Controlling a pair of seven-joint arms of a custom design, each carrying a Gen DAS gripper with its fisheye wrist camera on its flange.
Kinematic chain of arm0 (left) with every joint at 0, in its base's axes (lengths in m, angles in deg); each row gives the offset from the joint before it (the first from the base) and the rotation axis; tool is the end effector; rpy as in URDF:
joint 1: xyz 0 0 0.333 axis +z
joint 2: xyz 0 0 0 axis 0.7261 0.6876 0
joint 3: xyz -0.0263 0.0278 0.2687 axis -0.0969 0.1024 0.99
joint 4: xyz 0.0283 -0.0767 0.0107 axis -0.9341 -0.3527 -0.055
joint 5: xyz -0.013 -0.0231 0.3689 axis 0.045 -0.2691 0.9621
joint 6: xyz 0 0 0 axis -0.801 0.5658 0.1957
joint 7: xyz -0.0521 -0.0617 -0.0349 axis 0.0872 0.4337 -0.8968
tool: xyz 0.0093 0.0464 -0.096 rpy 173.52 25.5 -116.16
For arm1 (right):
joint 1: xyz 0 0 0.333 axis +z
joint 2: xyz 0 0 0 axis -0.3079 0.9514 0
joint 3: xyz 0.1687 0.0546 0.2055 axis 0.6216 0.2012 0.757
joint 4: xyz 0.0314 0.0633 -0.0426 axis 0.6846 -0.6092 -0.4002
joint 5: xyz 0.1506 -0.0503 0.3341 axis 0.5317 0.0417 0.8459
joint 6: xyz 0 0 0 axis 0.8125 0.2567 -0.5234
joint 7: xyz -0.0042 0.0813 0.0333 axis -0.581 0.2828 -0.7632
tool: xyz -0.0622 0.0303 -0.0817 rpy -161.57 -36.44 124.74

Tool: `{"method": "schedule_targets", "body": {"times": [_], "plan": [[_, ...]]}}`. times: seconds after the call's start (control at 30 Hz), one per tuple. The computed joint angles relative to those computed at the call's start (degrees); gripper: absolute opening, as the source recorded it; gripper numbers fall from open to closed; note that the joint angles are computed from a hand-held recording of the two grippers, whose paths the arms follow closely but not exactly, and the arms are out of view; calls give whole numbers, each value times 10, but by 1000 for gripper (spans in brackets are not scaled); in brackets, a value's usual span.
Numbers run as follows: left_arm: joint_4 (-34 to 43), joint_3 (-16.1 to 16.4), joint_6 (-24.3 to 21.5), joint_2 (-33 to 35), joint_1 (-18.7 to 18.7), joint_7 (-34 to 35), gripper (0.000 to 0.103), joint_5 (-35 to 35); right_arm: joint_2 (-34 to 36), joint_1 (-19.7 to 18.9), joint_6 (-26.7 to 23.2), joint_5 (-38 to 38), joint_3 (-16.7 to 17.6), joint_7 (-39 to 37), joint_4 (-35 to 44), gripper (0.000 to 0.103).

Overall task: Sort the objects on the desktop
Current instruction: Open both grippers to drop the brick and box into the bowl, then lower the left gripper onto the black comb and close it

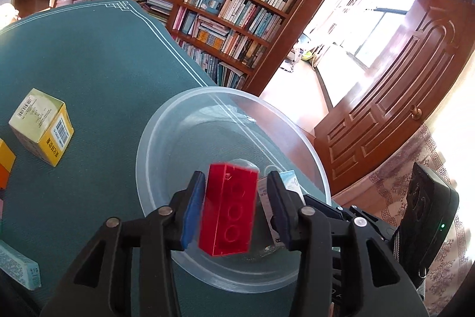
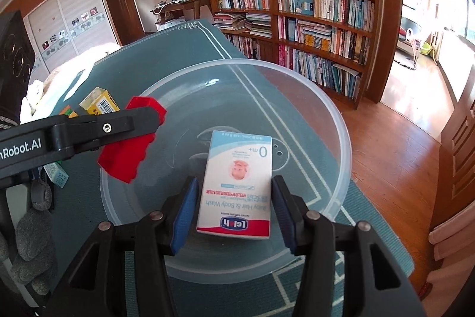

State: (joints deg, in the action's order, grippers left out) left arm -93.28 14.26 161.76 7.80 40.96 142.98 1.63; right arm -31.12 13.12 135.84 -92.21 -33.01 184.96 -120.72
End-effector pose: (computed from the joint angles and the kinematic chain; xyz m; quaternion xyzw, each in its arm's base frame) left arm 0.5560 -0.1244 0.4714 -0.5605 0.7096 -0.4259 0.0300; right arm 0.4855 0.3753 0.4458 -0.6703 0.6414 -0.1994 0.3155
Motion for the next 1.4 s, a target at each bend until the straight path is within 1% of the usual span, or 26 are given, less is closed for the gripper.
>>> {"method": "schedule_targets", "body": {"times": [0.03,0.1,0.17,0.33,0.43,0.53,0.6,0.67,0.73,0.83,0.87,0.9,1.07,1.2,1.27,1.3,1.4], "plan": [[-4,1,3,-5,1,20,62,-24,3,0,2,0,0,0,3,55],[-12,3,9,-14,0,57,65,-63,5,1,4,-2,-2,4,7,56],[-17,3,27,-18,-4,70,66,-66,3,5,2,-12,-4,19,5,56],[-35,10,58,-28,-5,62,66,-57,-1,11,-10,-53,-9,61,9,57],[-57,12,97,-39,-5,42,66,-30,0,11,-13,-75,-10,92,17,57],[-86,13,145,-52,-6,3,66,21,6,14,-10,-106,-10,121,35,57],[-107,18,167,-65,-6,-24,66,55,13,21,-9,-133,-11,138,49,57],[-124,25,183,-72,-7,-48,66,80,23,24,5,-143,-10,140,64,57],[-140,37,184,-84,-8,-64,66,89,40,26,28,-133,-7,127,82,60],[-164,50,194,-100,-6,-93,66,108,71,38,51,-101,-5,80,113,65],[-173,54,200,-105,-4,-104,66,118,82,43,55,-88,-4,60,125,65],[-181,57,205,-111,-4,-113,66,127,88,55,55,-86,-6,54,130,65],[-218,80,222,-137,0,-150,66,163,130,79,60,-27,-8,-21,179,65],[-251,62,235,-156,40,-243,66,256,151,93,62,22,-12,-69,200,65],[-265,60,234,-164,55,-278,66,293,160,100,61,45,-16,-91,210,65],[-264,61,226,-165,62,-294,66,311,166,103,58,56,-17,-102,218,65],[-281,82,222,-173,56,-311,66,333,181,113,53,84,-21,-132,235,65]]}}
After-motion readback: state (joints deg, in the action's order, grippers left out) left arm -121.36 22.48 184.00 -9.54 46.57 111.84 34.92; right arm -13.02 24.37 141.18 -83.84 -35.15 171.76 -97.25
